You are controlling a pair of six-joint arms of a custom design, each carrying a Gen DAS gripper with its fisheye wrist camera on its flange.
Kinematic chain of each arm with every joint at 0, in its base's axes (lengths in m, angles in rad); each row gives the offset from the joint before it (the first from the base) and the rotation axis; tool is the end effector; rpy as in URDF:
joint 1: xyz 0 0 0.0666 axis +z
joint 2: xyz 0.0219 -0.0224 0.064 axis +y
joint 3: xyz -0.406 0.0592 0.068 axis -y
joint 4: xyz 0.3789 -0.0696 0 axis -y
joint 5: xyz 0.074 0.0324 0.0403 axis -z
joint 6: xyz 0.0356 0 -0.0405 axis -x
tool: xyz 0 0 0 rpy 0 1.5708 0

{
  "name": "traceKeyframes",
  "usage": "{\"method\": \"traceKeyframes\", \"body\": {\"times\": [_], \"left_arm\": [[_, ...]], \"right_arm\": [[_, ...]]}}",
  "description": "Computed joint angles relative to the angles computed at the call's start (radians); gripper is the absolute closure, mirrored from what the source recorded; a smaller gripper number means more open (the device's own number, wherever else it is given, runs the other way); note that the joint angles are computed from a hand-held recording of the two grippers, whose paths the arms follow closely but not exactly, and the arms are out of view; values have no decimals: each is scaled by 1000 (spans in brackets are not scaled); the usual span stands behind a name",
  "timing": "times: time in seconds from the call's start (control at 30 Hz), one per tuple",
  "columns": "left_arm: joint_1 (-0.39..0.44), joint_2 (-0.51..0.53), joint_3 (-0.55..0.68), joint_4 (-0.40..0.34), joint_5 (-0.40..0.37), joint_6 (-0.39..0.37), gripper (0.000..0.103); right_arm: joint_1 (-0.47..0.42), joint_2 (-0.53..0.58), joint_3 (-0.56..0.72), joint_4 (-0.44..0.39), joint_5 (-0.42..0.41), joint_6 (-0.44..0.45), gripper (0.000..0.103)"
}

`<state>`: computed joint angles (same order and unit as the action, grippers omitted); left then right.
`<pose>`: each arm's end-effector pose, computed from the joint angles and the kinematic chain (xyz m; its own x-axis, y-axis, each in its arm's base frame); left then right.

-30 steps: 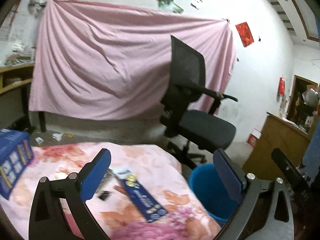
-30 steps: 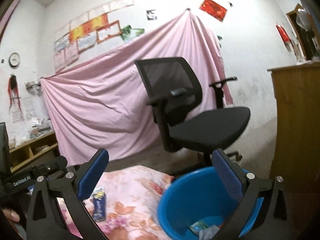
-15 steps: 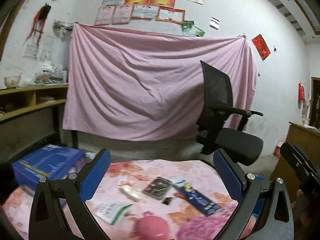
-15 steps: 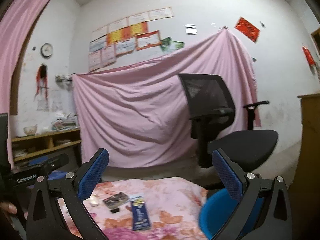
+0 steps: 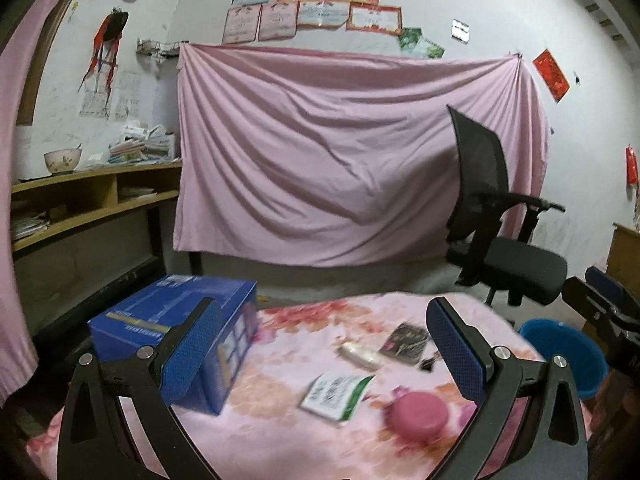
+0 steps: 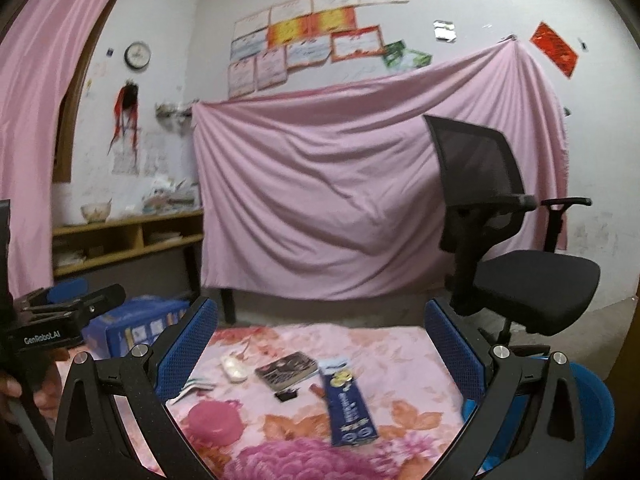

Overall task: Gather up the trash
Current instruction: 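Move both tools back over the table, then grasp the pink round case with the right tool while the left tool grasps the white sachet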

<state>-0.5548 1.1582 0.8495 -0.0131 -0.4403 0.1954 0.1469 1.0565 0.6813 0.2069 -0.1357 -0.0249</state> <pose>0.3334 -0.1892 0.3809 -0.2895 -0.0272 -0.9568 0.0781 0.9956 -0.0520 0.3373 0.0544 0.3602 -0.1726 -0.0006 -0.9850 -0.2728 0.9609 0.0472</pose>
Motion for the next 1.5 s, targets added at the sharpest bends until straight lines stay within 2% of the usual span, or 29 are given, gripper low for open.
{"method": "traceKeyframes", "body": {"times": [0.2, 0.37, 0.47, 0.63, 0.67, 0.8, 0.9, 0.93, 1.03, 1.1, 1.17, 1.3, 1.5], "left_arm": [[54, 3, -19, -63, 42, 8, 3], [89, 30, -3, -156, 77, -1, 3], [107, 51, 5, -192, 113, -17, 3], [134, 88, 24, -247, 174, -17, 5], [141, 95, 27, -255, 193, -10, 6], [158, 122, 54, -313, 250, 6, 23], [163, 140, 69, -342, 276, 8, 28], [165, 143, 75, -350, 283, 6, 29], [164, 159, 90, -372, 308, -2, 29], [164, 168, 99, -383, 326, -12, 29], [163, 177, 108, -391, 342, -19, 29], [158, 196, 131, -406, 372, -42, 29], [155, 260, 199, -457, 420, -81, 29]], "right_arm": [[56, 58, 55, -143, -10, 42, 0], [106, 135, 129, -334, -12, 122, 0], [124, 173, 163, -421, -15, 151, 0], [123, 218, 206, -521, -64, 174, 1], [122, 232, 218, -548, -78, 179, 4], [132, 282, 261, -629, -97, 204, 13], [146, 318, 292, -685, -91, 224, 16], [151, 329, 301, -701, -85, 228, 17], [153, 361, 329, -746, -100, 238, 31], [148, 372, 338, -757, -116, 231, 33], [138, 368, 335, -752, -128, 218, 44], [117, 367, 335, -750, -145, 193, 46], [88, 354, 329, -750, -112, 180, 46]]}}
